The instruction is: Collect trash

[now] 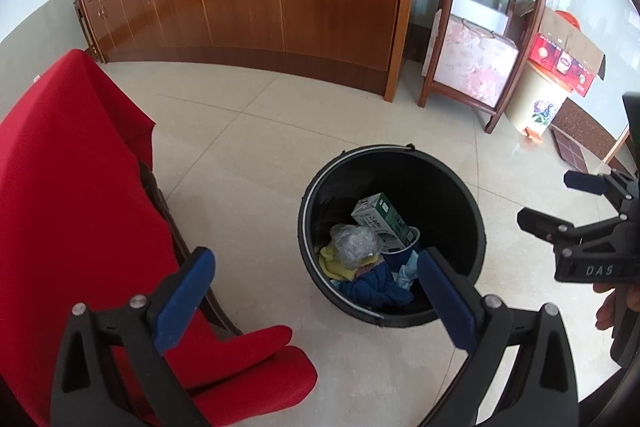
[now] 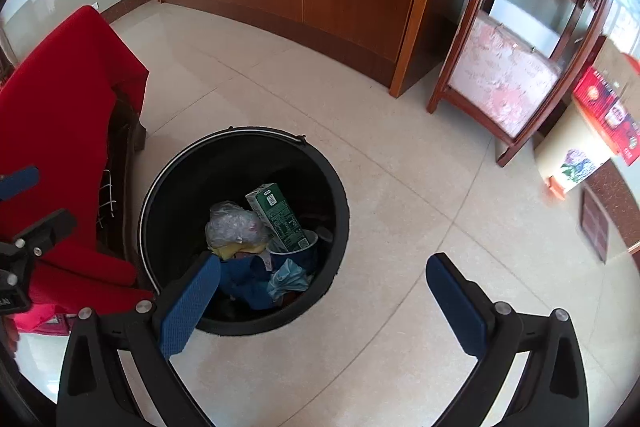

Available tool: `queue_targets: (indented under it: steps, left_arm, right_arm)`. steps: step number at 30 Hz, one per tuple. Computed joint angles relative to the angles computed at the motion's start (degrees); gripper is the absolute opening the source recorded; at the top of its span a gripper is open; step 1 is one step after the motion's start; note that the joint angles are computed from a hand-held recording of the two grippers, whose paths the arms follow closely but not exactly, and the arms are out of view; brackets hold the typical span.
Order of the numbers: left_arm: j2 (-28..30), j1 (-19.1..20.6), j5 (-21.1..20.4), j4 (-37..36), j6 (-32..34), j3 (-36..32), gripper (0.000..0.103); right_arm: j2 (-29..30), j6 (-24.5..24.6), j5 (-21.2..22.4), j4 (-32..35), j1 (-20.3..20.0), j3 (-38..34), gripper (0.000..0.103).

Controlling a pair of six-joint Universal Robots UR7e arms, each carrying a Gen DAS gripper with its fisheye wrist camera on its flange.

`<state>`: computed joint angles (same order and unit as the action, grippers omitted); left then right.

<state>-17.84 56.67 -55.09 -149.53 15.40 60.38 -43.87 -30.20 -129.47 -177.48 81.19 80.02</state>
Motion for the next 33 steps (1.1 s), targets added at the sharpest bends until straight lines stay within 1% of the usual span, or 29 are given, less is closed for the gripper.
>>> queue_targets:
  steps: [2,4,5,6,8,12,15,22,24,28,31,33]
  left_arm:
    - [-1.5,-0.4,-0.4,-0.7,-0.3,1.9,0.102]
    - [-3.0,-0.7,-2.0,-0.5,-0.4,3.8,0.102]
    - [-3.6,-1.0,-2.0,-1.4,0.1,5.1,0.102]
    - [-4.2,-1.5,-1.1,-3.0,0.6,6.5,0.102]
    - [-5.3,-1.9,-1.7,-3.9,0.5,8.2,0.102]
    - [-8.4,-2.7,-1.5,-6.3,-0.4,12.0,0.102]
    - [-10.7,-3.4,-0.6,-8.8,0.1,15.3,0.102]
    - [-16.9,-5.0,1.2,-14.8,-1.2,23.9,0.102]
    - [-18.5,-5.6,1.5,-16.3,-1.8,26.0,0.102]
    - [-22.5,-7.0,1.6,-21.3,-2.6,31.3,0.102]
    - [-24.5,-8.4,3.7,-25.7,-1.4,34.6,0.102]
    - [-25.9,-8.6,3.3,-25.8,-2.4,36.0,0.102]
  right_arm:
    - [-1.2,1.0,0.1,-0.7,0.4,1.9,0.103]
    - [-2.2,1.5,-0.2,-2.2,1.0,3.9,0.103]
    - [-2.9,1.7,-0.1,-3.3,1.4,5.3,0.103]
    - [-3.6,1.9,0.0,-3.9,1.8,6.5,0.103]
    - [-4.7,1.7,-0.2,-5.7,2.6,8.7,0.103]
    - [-6.1,0.6,-2.9,-9.6,4.5,12.7,0.103]
    - [-8.0,1.6,-2.7,-10.8,5.6,15.7,0.103]
    - [-11.7,3.2,-3.3,-14.5,10.0,21.8,0.103]
    - [-12.4,4.4,-4.0,-15.6,11.5,23.3,0.103]
    - [-13.1,5.3,-6.3,-19.3,14.8,26.7,0.103]
    - [-13.7,5.6,-7.6,-21.5,17.1,29.1,0.103]
    - [-14.3,6.4,-8.2,-21.5,18.3,30.3,0.103]
